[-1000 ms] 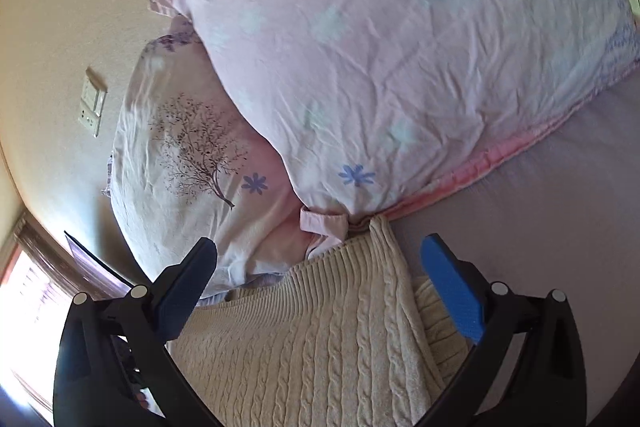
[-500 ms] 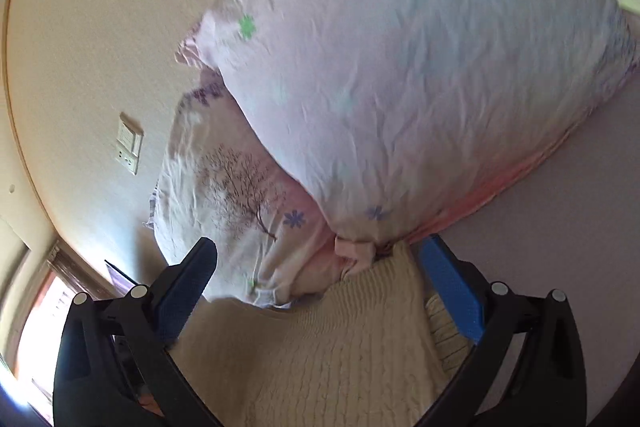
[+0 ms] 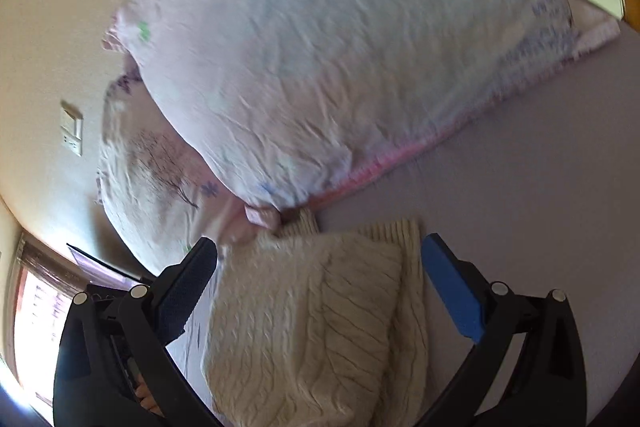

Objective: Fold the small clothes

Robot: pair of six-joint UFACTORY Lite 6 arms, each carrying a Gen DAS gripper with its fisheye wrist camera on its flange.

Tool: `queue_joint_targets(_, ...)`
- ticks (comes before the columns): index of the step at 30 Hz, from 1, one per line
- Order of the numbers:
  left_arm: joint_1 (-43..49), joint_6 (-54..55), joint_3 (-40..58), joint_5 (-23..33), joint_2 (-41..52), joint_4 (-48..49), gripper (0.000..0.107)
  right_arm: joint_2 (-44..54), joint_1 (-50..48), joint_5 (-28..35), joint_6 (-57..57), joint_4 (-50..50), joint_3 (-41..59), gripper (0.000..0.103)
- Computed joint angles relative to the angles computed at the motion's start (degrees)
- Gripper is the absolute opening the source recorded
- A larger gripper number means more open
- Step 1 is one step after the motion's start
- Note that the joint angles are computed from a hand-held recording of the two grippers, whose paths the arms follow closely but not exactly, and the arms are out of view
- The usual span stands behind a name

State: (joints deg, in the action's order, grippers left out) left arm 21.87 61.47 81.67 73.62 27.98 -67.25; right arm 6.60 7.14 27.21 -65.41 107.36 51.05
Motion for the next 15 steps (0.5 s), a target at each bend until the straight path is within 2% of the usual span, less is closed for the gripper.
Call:
queue_joint_targets(2, 0.0, -1.5, -0.2, -1.3, 2.3, 4.5, 0.08, 4.2, -0.2, 1.9, 4.7, -4.6, 2.4, 0.102)
queue_joint_targets(6, -4.3, -0.5, -5.0, -3.4, 2.4, 6.2, 0.08, 9.5, 1.6, -1.1, 13.9, -13.4, 6.0, 0.1)
queue_joint_targets(9, -7.6, 2.1, -9.5, -7.9, 0.5, 5.8, 0.082, 10.6, 1.9, -0.3, 12.2, -12.4, 6.4, 0.096)
queue_joint_targets(12, -8.8, 4.5, -12.5, -10.0, -1.6, 2.5, 0.081, 11.9, 3.6, -1.3, 12.1, -13.2, 7.8, 0.076)
queue_joint_targets(13, -9.0, 5.4, -13.4, -10.5, -1.8, 1.4, 0.064, 12.1, 4.2, -1.9, 11.7, -13.4, 8.2, 0.062)
queue_joint_targets(15, -9.8, 6.9, -13.2, -9.8, -0.7, -0.2, 0.044, 13.6, 4.4, 1.5, 5.5, -7.2, 8.4, 0.041)
